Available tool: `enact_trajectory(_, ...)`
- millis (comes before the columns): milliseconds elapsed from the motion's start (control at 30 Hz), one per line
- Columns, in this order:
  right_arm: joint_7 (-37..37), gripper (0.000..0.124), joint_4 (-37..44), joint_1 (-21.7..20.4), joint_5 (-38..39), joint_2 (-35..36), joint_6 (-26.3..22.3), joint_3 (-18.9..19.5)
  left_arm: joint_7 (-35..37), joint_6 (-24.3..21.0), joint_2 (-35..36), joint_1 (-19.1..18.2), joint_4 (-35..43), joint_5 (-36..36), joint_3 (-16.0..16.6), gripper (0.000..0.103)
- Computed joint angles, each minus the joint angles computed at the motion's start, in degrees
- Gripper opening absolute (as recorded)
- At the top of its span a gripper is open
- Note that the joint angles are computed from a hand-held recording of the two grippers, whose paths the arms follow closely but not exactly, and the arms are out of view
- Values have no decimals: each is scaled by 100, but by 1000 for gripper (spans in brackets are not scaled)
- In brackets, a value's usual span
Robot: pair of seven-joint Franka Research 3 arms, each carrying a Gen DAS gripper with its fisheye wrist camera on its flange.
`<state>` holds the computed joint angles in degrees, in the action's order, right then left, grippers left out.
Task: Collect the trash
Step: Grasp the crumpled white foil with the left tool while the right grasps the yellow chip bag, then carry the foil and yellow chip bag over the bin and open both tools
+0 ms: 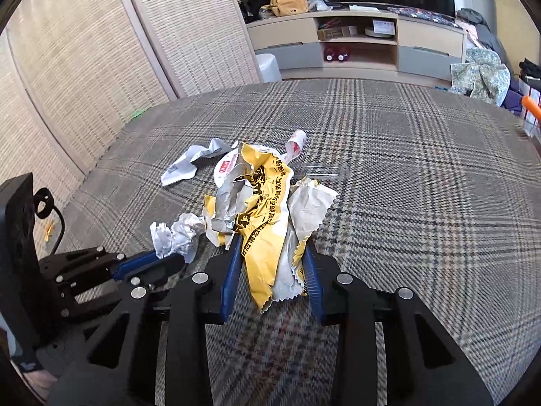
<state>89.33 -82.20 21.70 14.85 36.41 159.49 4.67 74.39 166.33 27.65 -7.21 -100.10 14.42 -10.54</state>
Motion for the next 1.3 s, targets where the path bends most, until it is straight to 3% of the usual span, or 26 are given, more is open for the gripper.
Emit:
enact_trajectory(367, 456, 36, -2366, 270, -460, -1985, 764, -332, -503, 331, -1711, -189, -1677, 388, 92, 8)
enact_trajectory(533, 1279, 36, -3337, 414, -1312, -2847, 888, -542, -763, 363, -2540, -228, -2461, 575, 43, 8)
enact_trajectory(600, 1702, 36, -3733, 389, -1743, -3200, 922, -549, -576, 378, -2854, -240, -2774, 283, -19, 8)
enact_trajectory(767, 2307, 36, -4716, 74, -2275, -4030, 992, -259, -203, 494, -3662, -498, -3646, -357, 14, 9)
enact_trajectory(967, 2783, 36, -5780, -498, -2548, -4808, 1177, 358, -132, 610, -4421, -925, -4605, -735, 151, 9)
enact_trajectory(1133, 2964, 36, -6448, -914, -2437, -5186, 1410, 885, -277, 767, -4612, -1186, -5164, -830, 201, 9)
enact_trajectory(1233, 2880, 36, -6753, -868, -2142, -5236, 1572, 961, -423, 902, -4609, -1308, -5453, -840, 195, 9)
enact_trajectory(1300, 2812, 36, -6907, -808, -1935, -5169, 1676, 987, -396, 1010, -4499, -1563, -5593, -970, 364, 9)
